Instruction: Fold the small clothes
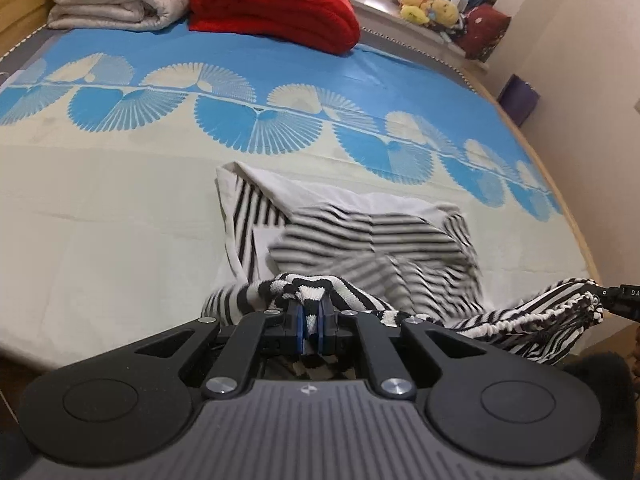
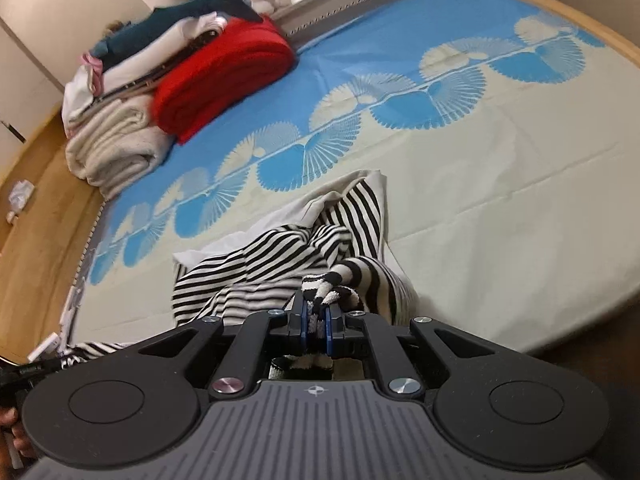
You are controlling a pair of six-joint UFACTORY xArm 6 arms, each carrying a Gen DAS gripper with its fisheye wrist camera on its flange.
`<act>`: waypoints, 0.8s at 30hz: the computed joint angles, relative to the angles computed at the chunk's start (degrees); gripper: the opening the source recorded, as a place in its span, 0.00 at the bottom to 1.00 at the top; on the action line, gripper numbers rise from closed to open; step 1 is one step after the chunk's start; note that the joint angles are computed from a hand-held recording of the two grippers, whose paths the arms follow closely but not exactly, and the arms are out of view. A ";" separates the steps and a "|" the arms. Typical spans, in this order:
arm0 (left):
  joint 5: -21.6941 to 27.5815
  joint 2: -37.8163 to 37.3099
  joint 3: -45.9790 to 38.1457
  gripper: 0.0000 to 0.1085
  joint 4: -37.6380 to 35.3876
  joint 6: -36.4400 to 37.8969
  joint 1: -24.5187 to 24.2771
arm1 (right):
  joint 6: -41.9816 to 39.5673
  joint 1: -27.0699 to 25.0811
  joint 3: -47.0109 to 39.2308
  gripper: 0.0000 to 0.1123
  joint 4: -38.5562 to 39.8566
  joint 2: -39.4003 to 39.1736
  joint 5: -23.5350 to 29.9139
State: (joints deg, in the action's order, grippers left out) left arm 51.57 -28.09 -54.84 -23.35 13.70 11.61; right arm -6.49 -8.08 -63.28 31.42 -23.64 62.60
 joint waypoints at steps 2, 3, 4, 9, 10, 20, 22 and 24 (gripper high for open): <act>-3.02 6.83 -3.20 0.06 -0.40 0.46 -0.30 | 0.43 1.95 -2.62 0.07 -1.30 5.40 -2.10; -4.24 11.18 -5.77 0.06 -0.74 1.13 -0.30 | -0.11 2.92 -4.07 0.07 -1.19 8.37 -3.64; -5.13 14.82 -8.00 0.06 -0.68 1.08 -0.44 | -0.14 3.93 -5.71 0.07 -1.53 11.42 -5.21; -3.28 31.48 -20.60 0.10 -1.03 -3.14 0.67 | 1.68 7.86 -16.90 0.09 -3.63 27.72 -9.25; -2.10 33.38 -22.50 0.11 -1.39 -4.63 1.11 | 3.15 8.40 -18.45 0.15 -4.35 30.17 -10.43; -7.29 28.60 -18.13 0.50 -13.15 3.05 3.60 | -1.65 9.13 -14.98 0.34 -1.60 31.28 -21.43; -6.49 27.97 -17.74 0.50 -9.58 3.31 2.91 | -4.35 9.89 -13.93 0.34 -5.16 30.48 -21.30; -5.37 27.35 -16.94 0.51 -6.06 4.82 2.10 | -7.40 10.39 -12.55 0.34 -6.35 29.79 -21.35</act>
